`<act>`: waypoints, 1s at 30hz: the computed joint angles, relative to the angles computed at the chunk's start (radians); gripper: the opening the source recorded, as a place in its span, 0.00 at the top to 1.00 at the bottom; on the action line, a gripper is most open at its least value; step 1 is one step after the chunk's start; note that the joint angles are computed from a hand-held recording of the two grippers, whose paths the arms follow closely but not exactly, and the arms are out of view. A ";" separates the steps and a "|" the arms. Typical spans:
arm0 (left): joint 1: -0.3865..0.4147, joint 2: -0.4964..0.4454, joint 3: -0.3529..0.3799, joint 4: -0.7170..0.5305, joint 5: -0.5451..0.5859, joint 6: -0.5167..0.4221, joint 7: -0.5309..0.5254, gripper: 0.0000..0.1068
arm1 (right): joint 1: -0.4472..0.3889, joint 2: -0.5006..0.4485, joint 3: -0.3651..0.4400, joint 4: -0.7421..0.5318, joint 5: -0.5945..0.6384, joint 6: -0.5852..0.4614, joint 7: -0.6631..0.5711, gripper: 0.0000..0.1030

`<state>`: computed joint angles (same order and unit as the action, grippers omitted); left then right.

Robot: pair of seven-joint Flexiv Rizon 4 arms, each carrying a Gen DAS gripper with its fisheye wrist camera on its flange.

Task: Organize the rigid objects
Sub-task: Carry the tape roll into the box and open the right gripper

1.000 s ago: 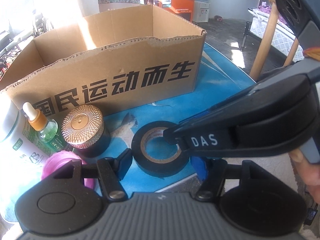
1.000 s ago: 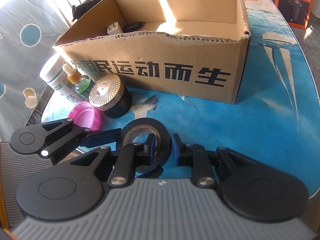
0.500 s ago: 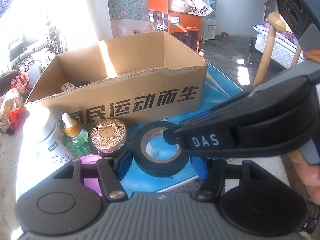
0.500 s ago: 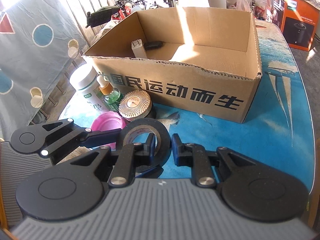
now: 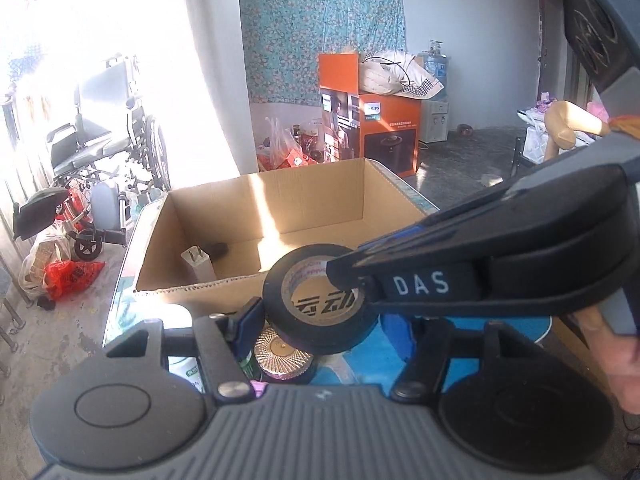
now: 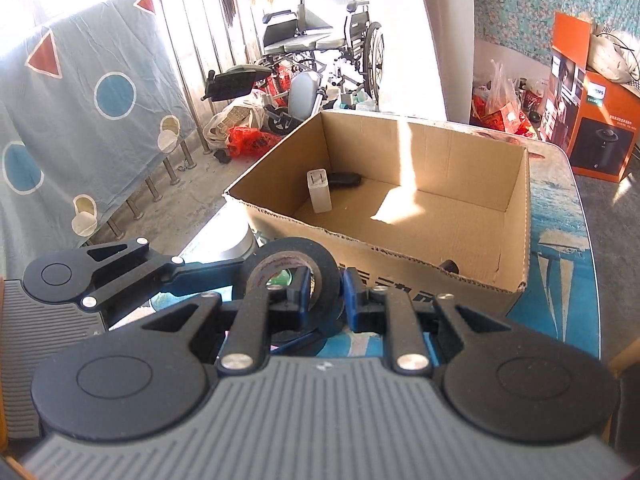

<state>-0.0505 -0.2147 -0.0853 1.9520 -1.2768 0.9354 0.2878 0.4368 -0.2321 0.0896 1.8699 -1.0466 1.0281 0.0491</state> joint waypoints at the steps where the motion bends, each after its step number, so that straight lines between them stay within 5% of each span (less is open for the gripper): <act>1: -0.001 -0.004 -0.005 -0.016 -0.009 0.007 0.006 0.39 | 0.000 -0.001 -0.006 -0.010 -0.013 -0.002 0.002 0.84; 7: 0.001 -0.069 -0.024 -0.143 0.066 0.020 -0.083 0.39 | -0.035 -0.035 -0.032 -0.095 0.003 0.046 -0.096 0.84; 13: 0.021 -0.232 -0.032 -0.381 0.389 -0.045 -0.374 0.39 | -0.091 -0.152 -0.033 -0.235 0.270 0.109 -0.340 0.83; 20: -0.006 -0.474 0.019 -0.769 0.792 -0.273 -0.682 0.39 | -0.237 -0.364 0.134 -0.503 0.761 0.017 -0.724 0.83; 30: -0.037 -0.722 0.036 -1.216 1.058 -0.599 -0.864 0.39 | -0.294 -0.552 0.197 -0.760 1.079 -0.163 -0.939 0.82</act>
